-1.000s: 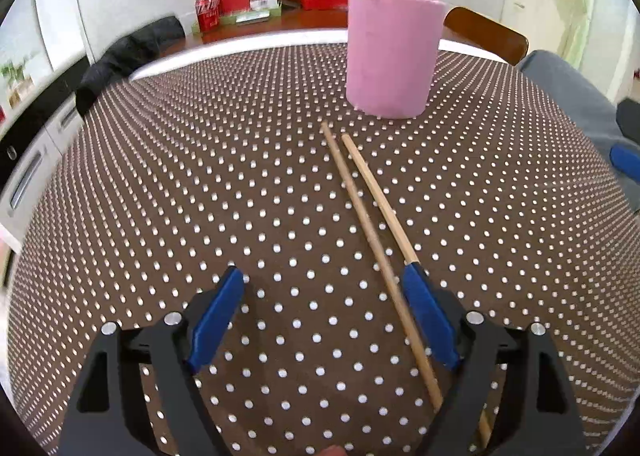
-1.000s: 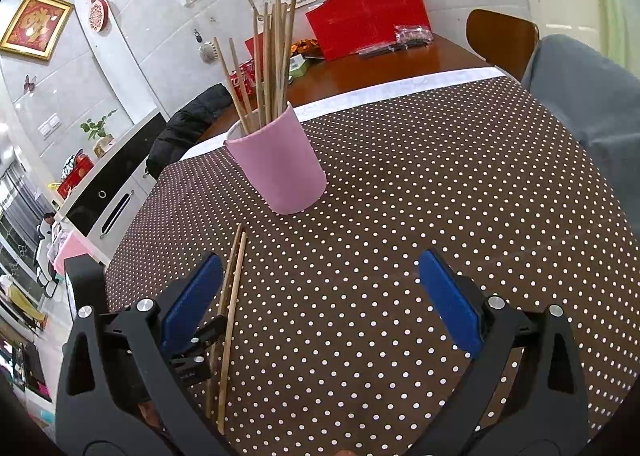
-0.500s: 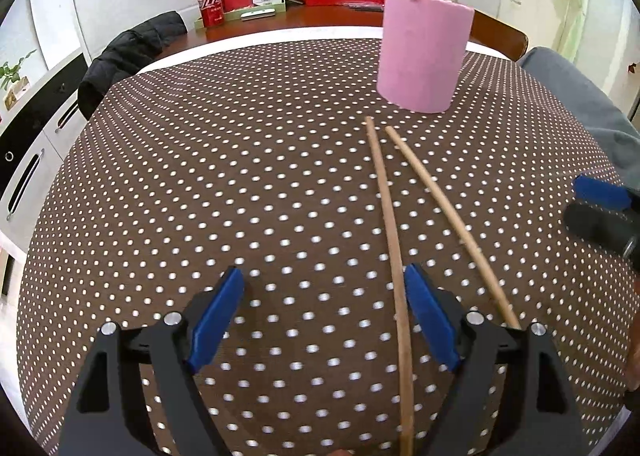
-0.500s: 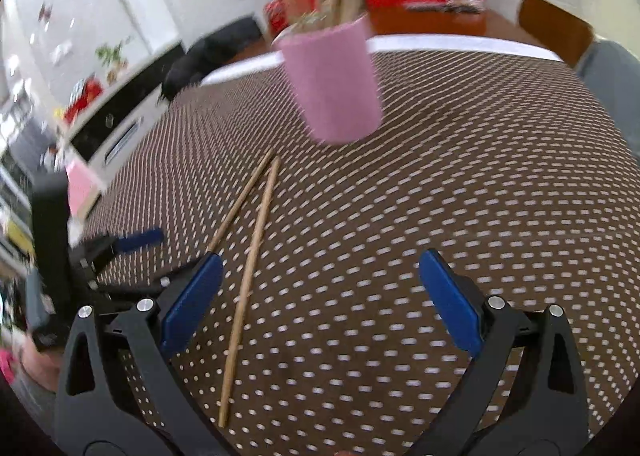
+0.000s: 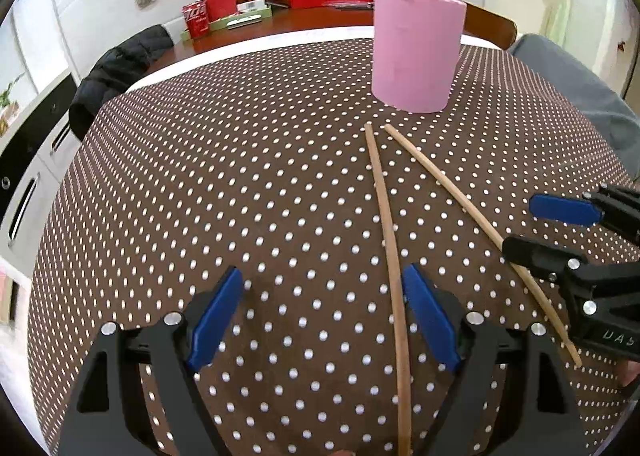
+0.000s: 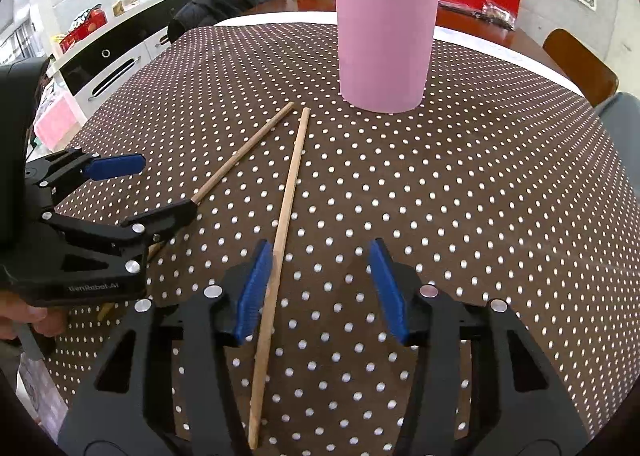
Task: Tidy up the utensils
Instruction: 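Move both open grippers back down to the last chopsticks, then close the left gripper on a chopstick while the right gripper grasps another, then lift both chopsticks upright into the pink cup and open both grippers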
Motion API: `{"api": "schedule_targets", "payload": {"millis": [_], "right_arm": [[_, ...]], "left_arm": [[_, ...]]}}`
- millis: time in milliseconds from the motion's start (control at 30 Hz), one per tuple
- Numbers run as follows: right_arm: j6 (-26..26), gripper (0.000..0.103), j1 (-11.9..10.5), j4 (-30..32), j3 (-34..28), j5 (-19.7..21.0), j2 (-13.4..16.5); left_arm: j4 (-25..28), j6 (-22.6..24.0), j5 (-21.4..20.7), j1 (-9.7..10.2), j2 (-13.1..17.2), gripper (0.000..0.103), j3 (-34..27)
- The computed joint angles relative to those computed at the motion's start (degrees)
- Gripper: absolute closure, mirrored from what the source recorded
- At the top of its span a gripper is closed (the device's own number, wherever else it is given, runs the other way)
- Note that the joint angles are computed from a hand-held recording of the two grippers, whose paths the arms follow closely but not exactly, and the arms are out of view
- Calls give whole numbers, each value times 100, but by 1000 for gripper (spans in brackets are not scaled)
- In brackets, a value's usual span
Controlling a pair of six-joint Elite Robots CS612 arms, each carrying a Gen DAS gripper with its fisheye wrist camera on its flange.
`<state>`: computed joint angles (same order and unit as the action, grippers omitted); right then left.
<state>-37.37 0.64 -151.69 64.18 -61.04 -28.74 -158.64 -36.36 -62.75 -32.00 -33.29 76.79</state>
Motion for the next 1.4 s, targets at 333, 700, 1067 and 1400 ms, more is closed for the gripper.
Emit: {"api": "schedule_targets", "payload": {"millis": [333, 700, 1067, 1400], "right_arm": [[-193, 74, 208, 521, -653, -267, 266], [-119, 97, 7, 759, -551, 504, 180], [438, 97, -313, 351, -371, 2017, 89], [2536, 97, -402, -1854, -925, 3001, 448]], "left_arm": [[152, 376, -553, 206, 186, 56, -515], [-556, 502, -649, 160, 156, 97, -317], [-1909, 248, 105, 31, -45, 97, 55], [-3074, 1023, 451, 31, -56, 97, -178]]}}
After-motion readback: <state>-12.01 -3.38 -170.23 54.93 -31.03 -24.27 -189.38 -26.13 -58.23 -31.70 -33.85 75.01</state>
